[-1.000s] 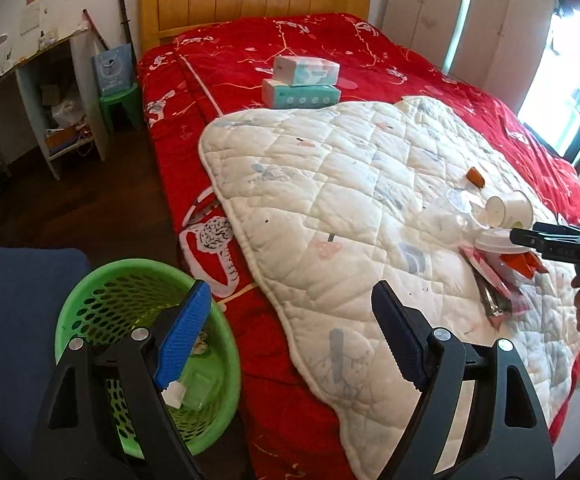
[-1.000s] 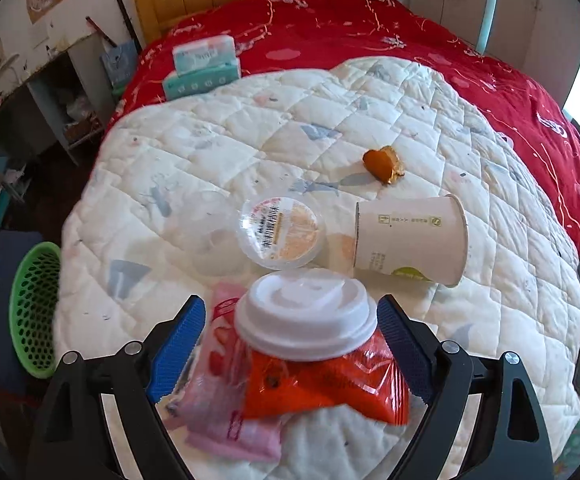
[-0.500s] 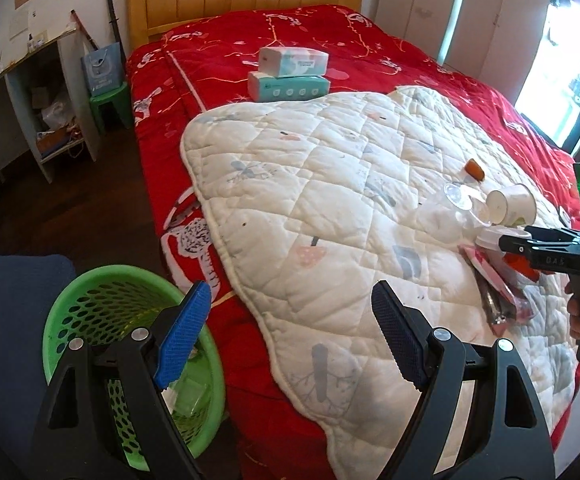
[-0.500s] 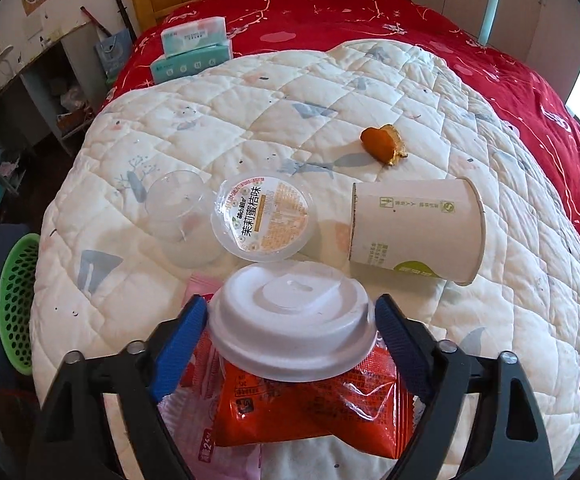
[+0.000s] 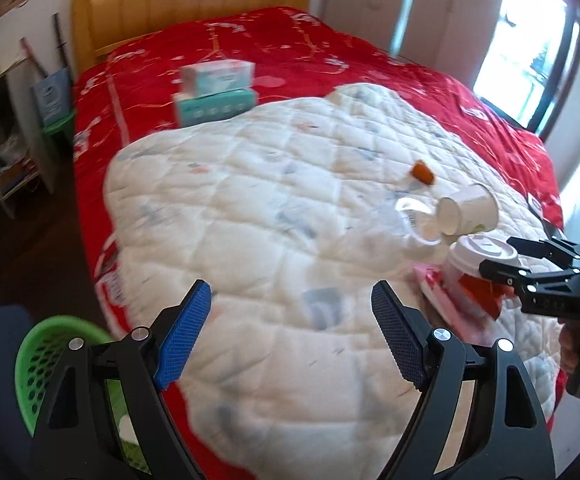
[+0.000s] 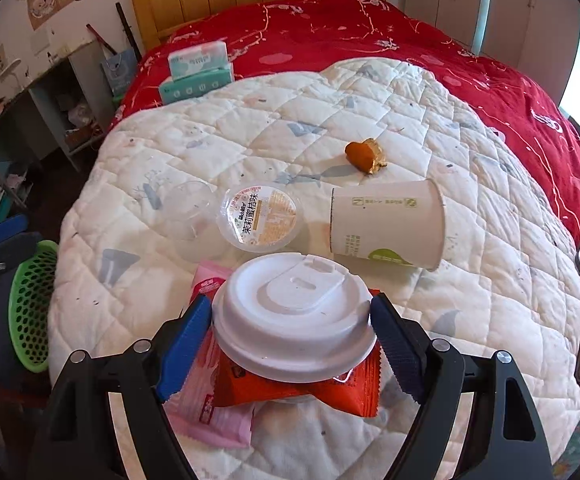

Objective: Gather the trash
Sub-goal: 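Grasp the clear plastic cup with the left gripper while the right holds the lid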

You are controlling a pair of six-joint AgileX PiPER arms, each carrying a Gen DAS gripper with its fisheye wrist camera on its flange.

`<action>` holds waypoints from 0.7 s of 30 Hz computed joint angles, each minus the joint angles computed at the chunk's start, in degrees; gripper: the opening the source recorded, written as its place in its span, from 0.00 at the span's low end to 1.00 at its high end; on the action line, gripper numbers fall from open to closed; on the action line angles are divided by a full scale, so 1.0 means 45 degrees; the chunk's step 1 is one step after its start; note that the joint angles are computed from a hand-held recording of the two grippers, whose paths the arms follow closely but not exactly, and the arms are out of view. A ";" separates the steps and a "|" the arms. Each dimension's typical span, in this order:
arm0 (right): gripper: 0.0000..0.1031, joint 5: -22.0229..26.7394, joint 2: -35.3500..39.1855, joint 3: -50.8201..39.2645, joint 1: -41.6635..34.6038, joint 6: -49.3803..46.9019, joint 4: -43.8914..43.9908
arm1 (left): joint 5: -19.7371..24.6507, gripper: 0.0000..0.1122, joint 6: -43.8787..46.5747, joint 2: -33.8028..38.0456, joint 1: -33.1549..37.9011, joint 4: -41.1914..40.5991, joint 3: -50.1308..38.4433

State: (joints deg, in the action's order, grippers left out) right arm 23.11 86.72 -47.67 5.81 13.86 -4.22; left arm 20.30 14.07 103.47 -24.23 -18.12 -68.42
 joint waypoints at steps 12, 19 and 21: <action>0.76 -0.0150 -0.2226 0.1157 -0.0378 -0.1603 0.1849 | 0.1031 0.67 0.0988 0.3735 -0.1535 -0.0173 -0.4208; 0.76 -0.0217 -0.2984 0.1756 -0.0840 -0.2736 0.3201 | 0.1932 0.54 -0.0066 0.5590 -0.1935 0.1223 -0.6463; 0.76 -0.0202 -0.3124 0.1908 -0.0888 -0.2801 0.3296 | 0.2052 0.48 0.0491 0.5773 -0.1850 0.0505 -0.6656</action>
State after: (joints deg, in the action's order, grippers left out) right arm 22.20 72.66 -39.08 1.81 1.26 10.61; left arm 29.53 16.28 129.45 -32.55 -15.85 -98.37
